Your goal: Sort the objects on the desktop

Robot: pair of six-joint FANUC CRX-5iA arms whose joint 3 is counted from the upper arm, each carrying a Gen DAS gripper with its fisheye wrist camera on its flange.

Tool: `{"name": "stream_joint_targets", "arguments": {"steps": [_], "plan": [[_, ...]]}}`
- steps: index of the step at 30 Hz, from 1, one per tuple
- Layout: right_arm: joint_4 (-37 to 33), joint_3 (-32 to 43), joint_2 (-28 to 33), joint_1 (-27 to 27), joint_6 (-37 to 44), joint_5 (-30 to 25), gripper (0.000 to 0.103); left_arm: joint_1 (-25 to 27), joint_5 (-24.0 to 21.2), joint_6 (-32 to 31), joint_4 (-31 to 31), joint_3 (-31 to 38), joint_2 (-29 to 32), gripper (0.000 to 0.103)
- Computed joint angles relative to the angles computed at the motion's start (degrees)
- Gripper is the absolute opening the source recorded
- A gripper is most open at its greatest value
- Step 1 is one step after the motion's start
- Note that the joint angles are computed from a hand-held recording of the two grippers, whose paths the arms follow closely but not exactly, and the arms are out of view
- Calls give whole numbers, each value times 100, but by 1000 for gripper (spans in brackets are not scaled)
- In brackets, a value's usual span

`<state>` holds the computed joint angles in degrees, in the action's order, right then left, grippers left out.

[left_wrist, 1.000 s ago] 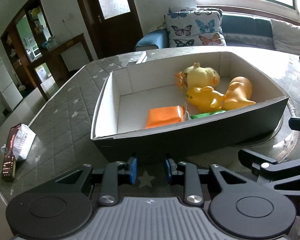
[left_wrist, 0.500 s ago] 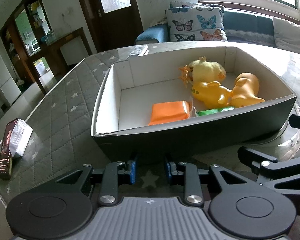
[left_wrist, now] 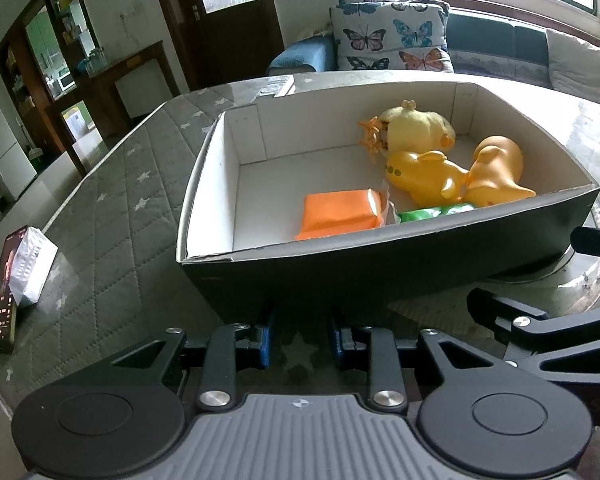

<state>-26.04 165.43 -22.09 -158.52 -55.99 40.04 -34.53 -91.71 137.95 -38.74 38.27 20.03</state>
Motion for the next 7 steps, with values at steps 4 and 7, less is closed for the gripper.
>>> {"name": "stream_joint_targets", "arguments": {"steps": [4,7], "plan": [[43,-70,-39,5,-36,49,103,49,24,75,92,-27,-9,30],[38,-88,-57,7,-35,66,103,90,36,145,162,-53,-12,30]]}}
